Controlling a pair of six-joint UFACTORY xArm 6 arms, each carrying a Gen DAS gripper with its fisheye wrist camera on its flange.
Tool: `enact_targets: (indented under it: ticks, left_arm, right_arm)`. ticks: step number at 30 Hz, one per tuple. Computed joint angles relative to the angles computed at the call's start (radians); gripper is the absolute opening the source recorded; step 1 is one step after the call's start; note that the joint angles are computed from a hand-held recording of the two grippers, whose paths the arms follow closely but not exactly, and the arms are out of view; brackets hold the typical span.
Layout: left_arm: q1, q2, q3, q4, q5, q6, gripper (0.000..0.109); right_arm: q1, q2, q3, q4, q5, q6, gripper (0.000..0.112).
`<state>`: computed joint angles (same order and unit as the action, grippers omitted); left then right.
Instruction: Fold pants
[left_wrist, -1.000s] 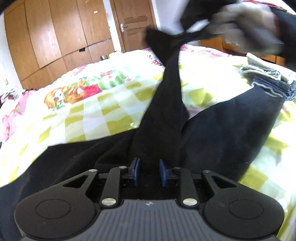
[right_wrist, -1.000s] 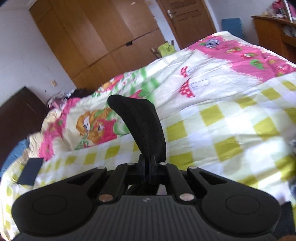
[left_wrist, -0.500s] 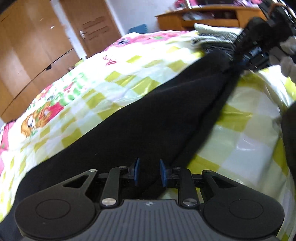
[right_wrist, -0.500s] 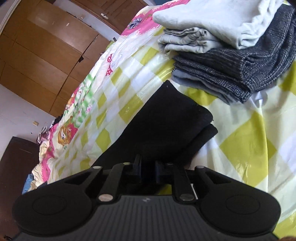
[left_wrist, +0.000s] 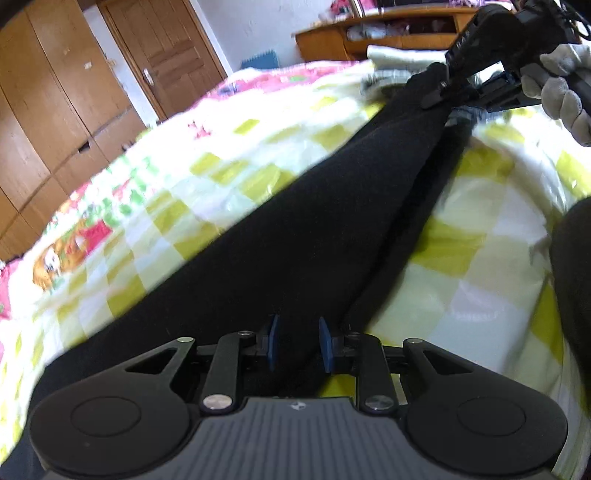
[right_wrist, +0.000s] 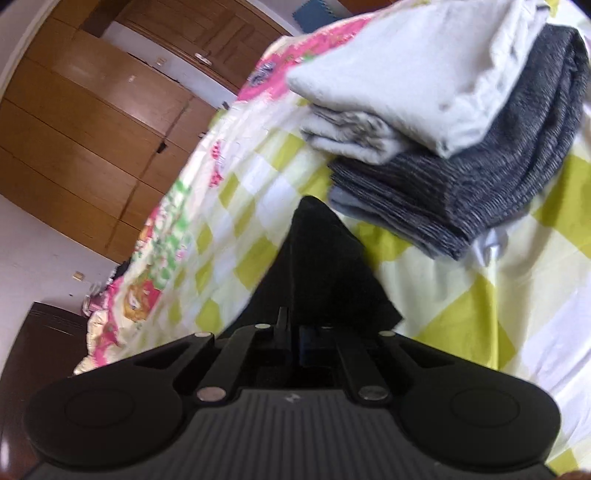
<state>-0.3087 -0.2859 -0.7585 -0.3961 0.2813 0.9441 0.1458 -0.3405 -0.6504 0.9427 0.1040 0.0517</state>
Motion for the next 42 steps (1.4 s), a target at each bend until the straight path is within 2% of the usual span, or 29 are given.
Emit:
enact_targets:
  ticks: [2, 4, 9, 11, 14, 18, 21, 25, 29, 32, 35, 37, 38, 40, 42]
  left_arm:
    - [0.007, -0.006, 0.011, -0.023, 0.01, 0.004, 0.038]
    - [0.016, -0.02, 0.02, -0.045, 0.023, 0.011, 0.038]
    - [0.044, -0.067, 0.057, -0.064, 0.007, 0.034, 0.039]
    - [0.063, -0.088, 0.076, -0.085, -0.003, 0.064, 0.039]
    - [0.092, -0.116, 0.11, -0.067, -0.02, 0.097, 0.039]
    - [0.14, -0.159, 0.138, -0.108, -0.004, 0.213, 0.039]
    - [0.167, -0.16, 0.143, -0.129, -0.012, 0.27, 0.039]
    - [0.183, -0.147, 0.15, -0.166, -0.046, 0.356, 0.039]
    - [0.181, -0.117, 0.142, -0.264, -0.065, 0.503, 0.039]
    - [0.182, -0.113, 0.14, -0.33, -0.064, 0.595, 0.039]
    - [0.196, -0.12, 0.136, -0.341, -0.046, 0.606, 0.039]
    - [0.199, -0.128, 0.134, -0.377, -0.046, 0.624, 0.039]
    - [0.205, -0.135, 0.131, -0.385, -0.025, 0.624, 0.039]
    - [0.21, -0.14, 0.132, -0.386, -0.011, 0.617, 0.039]
    - [0.205, -0.14, 0.143, -0.38, -0.021, 0.626, 0.039]
  right_arm:
    - [0.004, 0.002, 0.009, 0.0, -0.003, 0.021, 0.004]
    - [-0.005, -0.012, 0.015, -0.064, 0.007, 0.08, 0.008]
    - [-0.039, -0.094, 0.051, -0.394, 0.085, 0.302, 0.019]
    - [-0.031, -0.126, 0.055, -0.441, 0.124, 0.33, 0.029]
    - [0.004, -0.169, 0.036, -0.612, 0.219, 0.36, 0.03]
    - [0.152, -0.132, -0.054, -0.868, 0.291, 0.233, 0.03]
    - [0.278, -0.017, -0.146, -1.041, 0.263, 0.082, 0.028]
    - [0.385, 0.147, -0.253, -1.076, 0.221, -0.142, 0.027]
    - [0.429, 0.246, -0.321, -1.015, 0.254, -0.283, 0.027]
    - [0.44, 0.255, -0.312, -1.097, 0.238, -0.264, 0.027]
    - [0.442, 0.252, -0.311, -1.121, 0.238, -0.247, 0.028]
    - [0.445, 0.239, -0.295, -1.103, 0.229, -0.298, 0.028]
    - [0.446, 0.243, -0.289, -1.141, 0.218, -0.292, 0.028]
    - [0.436, 0.262, -0.293, -1.243, 0.187, -0.208, 0.028]
    - [0.43, 0.287, -0.33, -1.211, 0.196, -0.156, 0.024]
